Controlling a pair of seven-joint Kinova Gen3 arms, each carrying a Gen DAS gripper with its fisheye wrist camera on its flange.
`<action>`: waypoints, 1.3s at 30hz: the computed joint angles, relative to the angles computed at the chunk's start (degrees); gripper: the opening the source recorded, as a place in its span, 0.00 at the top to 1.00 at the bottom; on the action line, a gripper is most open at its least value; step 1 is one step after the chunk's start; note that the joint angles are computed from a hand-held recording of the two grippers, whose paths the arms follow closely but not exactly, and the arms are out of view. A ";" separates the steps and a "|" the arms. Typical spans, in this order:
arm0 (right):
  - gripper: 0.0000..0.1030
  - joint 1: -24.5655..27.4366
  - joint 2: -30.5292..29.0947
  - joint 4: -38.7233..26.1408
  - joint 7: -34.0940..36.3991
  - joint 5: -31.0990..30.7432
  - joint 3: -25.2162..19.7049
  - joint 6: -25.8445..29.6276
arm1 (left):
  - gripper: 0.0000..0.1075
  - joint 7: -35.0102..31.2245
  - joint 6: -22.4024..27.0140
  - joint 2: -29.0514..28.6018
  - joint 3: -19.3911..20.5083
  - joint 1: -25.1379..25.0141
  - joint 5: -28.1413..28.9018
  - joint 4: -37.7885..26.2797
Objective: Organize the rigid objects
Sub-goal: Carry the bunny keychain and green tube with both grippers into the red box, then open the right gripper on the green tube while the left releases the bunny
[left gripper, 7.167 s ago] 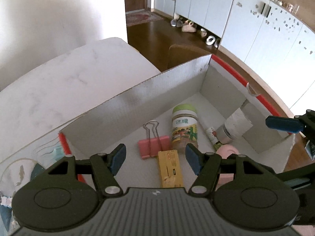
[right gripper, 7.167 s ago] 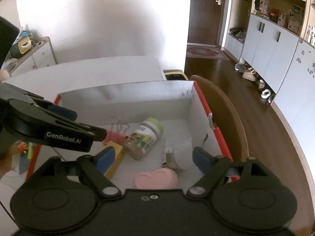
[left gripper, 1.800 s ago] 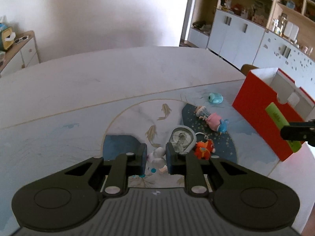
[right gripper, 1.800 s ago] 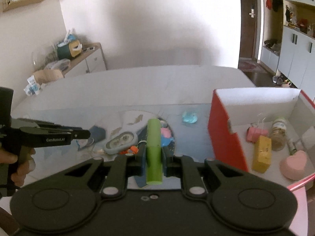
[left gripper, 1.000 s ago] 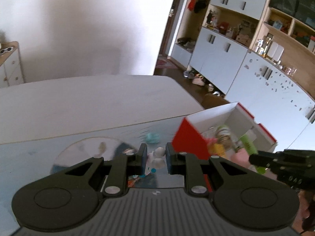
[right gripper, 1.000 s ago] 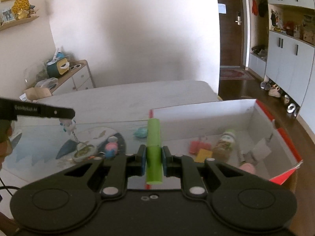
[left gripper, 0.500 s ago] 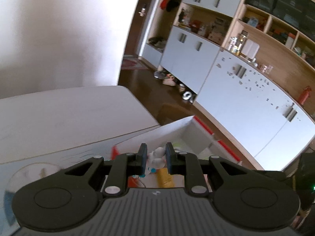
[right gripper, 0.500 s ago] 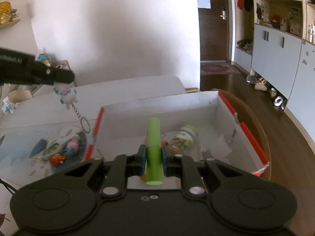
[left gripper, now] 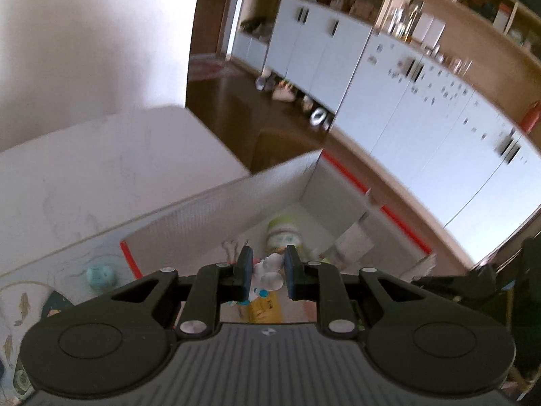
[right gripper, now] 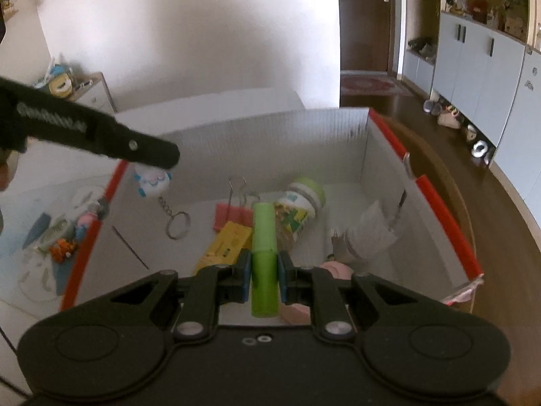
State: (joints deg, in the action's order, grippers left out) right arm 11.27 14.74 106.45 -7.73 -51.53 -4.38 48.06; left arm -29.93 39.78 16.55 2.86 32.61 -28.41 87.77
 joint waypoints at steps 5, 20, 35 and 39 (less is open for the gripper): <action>0.85 -1.94 2.15 -2.62 -4.09 4.85 -0.19 0.55 | 0.82 -3.08 3.52 4.13 0.35 -0.87 2.66 -3.41; 0.85 -4.38 5.46 -7.07 -12.12 15.11 -2.37 1.97 | 0.82 -10.44 12.96 12.22 -0.57 -1.26 8.80 -12.01; 0.77 -3.11 4.90 -7.33 -11.35 15.02 -2.95 2.49 | 0.82 -12.95 16.58 14.52 -1.26 -0.69 11.44 -15.44; 0.75 -2.37 4.51 -7.44 -10.90 14.04 -2.64 3.39 | 0.82 -11.85 16.31 13.67 -1.64 0.19 10.83 -14.61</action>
